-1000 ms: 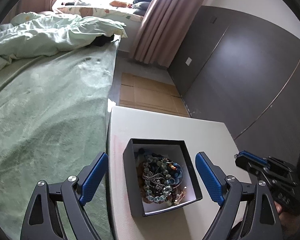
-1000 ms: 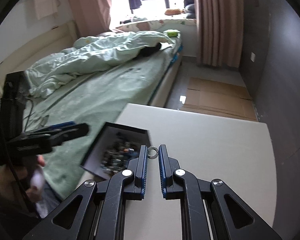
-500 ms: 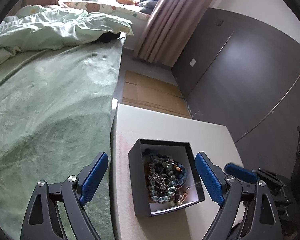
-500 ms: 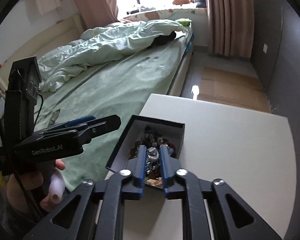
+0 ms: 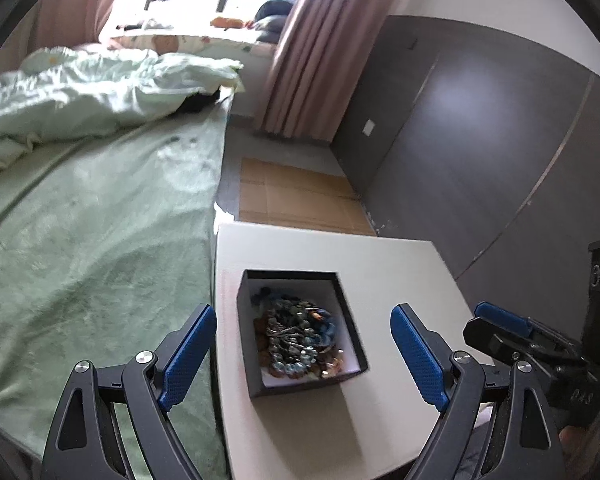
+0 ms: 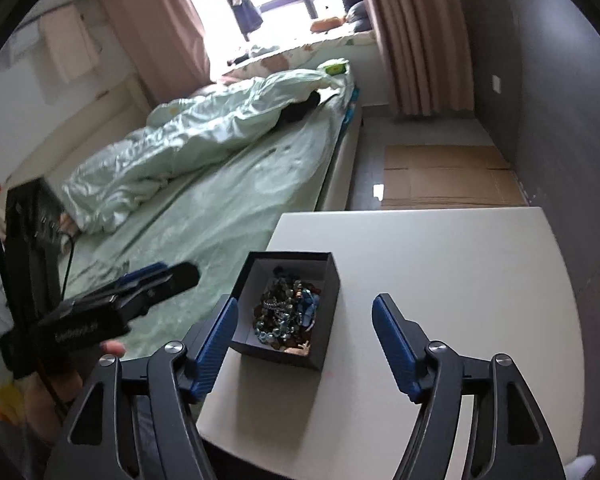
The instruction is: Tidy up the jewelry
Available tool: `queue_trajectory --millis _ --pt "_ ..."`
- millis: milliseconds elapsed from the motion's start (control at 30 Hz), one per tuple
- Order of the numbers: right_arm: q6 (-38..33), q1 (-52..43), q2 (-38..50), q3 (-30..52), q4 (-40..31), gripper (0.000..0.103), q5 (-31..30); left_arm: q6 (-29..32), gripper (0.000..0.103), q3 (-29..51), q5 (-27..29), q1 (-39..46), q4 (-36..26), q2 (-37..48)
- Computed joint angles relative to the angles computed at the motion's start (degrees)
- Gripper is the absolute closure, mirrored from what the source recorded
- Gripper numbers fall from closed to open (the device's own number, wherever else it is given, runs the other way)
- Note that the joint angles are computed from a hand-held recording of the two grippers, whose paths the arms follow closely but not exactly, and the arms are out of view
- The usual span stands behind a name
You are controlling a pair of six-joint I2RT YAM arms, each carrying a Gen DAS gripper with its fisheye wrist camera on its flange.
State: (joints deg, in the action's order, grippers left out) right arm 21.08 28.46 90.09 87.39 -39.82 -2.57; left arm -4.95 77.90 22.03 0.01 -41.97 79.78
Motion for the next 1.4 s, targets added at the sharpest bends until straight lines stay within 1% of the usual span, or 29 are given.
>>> queue_trajectory --millis 33,67,133,167,233,267,333,467,533,667,767,900,967,1067,1133,1233,1333,1400 --pt "0.73 -0.35 -1.75 -1.66 0.62 0.029 -0.36 -0.04 0.014 -0.3 -0.29 -0.23 0.0 -1.0" --pt "1.39 -0.66 -3.22 -3.15 1.19 0.022 -0.78 -0.15 0.014 -0.75 -0.43 -0.54 -0.3 -2.65" --pt "2.56 -0.85 -6.94 -6.53 1.85 0.015 0.16 -0.28 0.013 -1.05 -0.55 -0.87 -1.25 -4.48" --pt "2.73 -0.88 -8.14 -7.37 1.78 0.014 0.94 -0.43 0.012 -1.51 -1.01 -1.28 -1.64 -5.79" --pt "3.37 -0.79 -11.81 -9.85 1.61 0.012 2.52 -0.56 0.003 -2.72 -1.95 -2.23 -2.21 -8.57" --pt "3.73 -0.97 -13.43 -10.98 1.74 0.006 2.52 -0.51 0.001 -3.26 -2.53 -2.83 -2.59 -9.94" --pt "4.53 -1.09 -17.24 -13.43 1.63 0.0 3.24 -0.53 0.0 -4.31 -3.72 -3.94 -3.04 -12.24" --pt "6.25 -0.13 -23.29 -16.65 0.41 0.0 6.61 -1.46 0.0 -5.54 -6.1 -5.78 -5.07 -17.33" --pt "6.48 0.37 -25.26 -17.09 -1.07 0.0 7.25 -1.94 0.0 -5.79 -7.03 -6.82 -6.46 -19.63" --pt "6.63 3.11 -27.2 -15.88 -4.94 0.0 10.37 -2.78 0.0 -5.98 -10.85 -10.51 -8.79 -23.74" --pt "7.89 6.23 -29.17 -15.44 -7.27 0.0 14.4 -3.78 0.0 -5.62 -11.96 -12.62 -10.67 -26.26" --pt "9.42 10.43 -31.88 -15.08 -10.33 0.0 17.64 -4.97 0.0 -5.09 -14.95 -15.85 -13.25 -30.37" --pt "10.47 13.29 -33.04 -14.73 -12.18 0.0 20.05 -5.03 0.0 -4.25 -15.4 -16.4 -14.9 -31.28" --pt "12.09 16.6 -34.43 -14.44 -14.78 0.0 21.49 -5.82 0.0 -3.26 -15.27 -16.17 -17.32 -32.69" --pt "13.66 19.12 -35.23 -14.39 -16.48 0.0 23.38 -6.31 0.0 -2.8 -16.43 -17.0 -18.54 -33.53" --pt "15.42 21.59 -36.45 -14.47 -17.69 0.0 24.58 -6.87 0.0 -2.48 -18.65 -19.0 -20.05 -34.62" --pt "16.73 23.83 -36.97 -13.99 -18.83 0.0 26.31 -7.38 0.0 -2.44 -18.53 -19.03 -20.89 -35.77" --pt "17.09 24.79 -37.23 -13.71 -19.24 0.0 26.95 -7.96 0.0 -2.12 -19.95 -20.26 -21.54 -36.23"
